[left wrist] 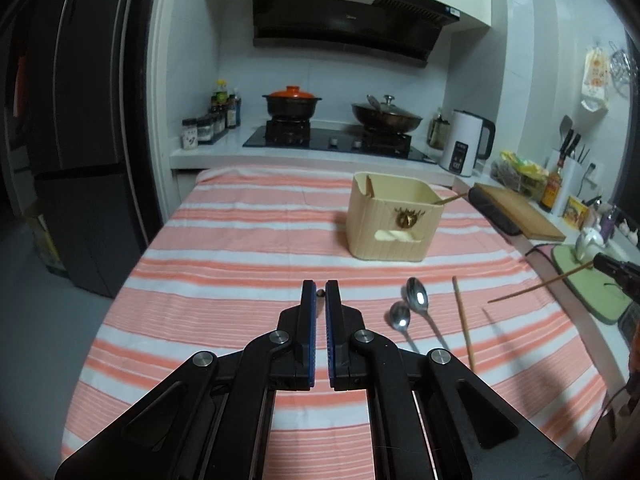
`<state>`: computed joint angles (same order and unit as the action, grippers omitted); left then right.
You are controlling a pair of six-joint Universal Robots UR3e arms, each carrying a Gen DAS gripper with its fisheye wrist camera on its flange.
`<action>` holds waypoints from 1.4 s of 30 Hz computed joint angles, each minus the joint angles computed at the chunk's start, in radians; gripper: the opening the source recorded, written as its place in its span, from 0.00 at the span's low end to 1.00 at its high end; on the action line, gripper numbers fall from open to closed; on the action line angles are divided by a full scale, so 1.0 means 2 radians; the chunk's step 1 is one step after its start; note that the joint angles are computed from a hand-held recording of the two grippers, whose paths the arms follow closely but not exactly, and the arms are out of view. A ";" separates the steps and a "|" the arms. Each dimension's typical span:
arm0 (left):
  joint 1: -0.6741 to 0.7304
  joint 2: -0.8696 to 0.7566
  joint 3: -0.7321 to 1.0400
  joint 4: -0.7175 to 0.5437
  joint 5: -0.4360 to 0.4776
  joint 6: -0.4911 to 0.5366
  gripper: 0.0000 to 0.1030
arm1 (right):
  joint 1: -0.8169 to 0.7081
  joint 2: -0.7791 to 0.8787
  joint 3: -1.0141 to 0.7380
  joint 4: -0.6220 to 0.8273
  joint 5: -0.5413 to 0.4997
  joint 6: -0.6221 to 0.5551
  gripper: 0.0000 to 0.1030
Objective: Organize utensils
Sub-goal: 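Grip a chopstick with left tool while right tool lifts its chopstick, then open both tools over the cream box to drop the chopsticks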
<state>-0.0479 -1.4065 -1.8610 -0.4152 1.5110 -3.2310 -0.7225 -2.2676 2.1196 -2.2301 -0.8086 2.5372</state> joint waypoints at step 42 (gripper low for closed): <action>-0.031 -0.267 0.537 -0.105 -0.051 -0.043 0.02 | 0.118 0.167 -0.209 -0.097 0.025 0.145 0.07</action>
<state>-0.1092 -1.9405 -0.7877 -0.6247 1.4086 -3.3165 -0.4858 -1.9333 1.7009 -2.4236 -0.7584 2.8277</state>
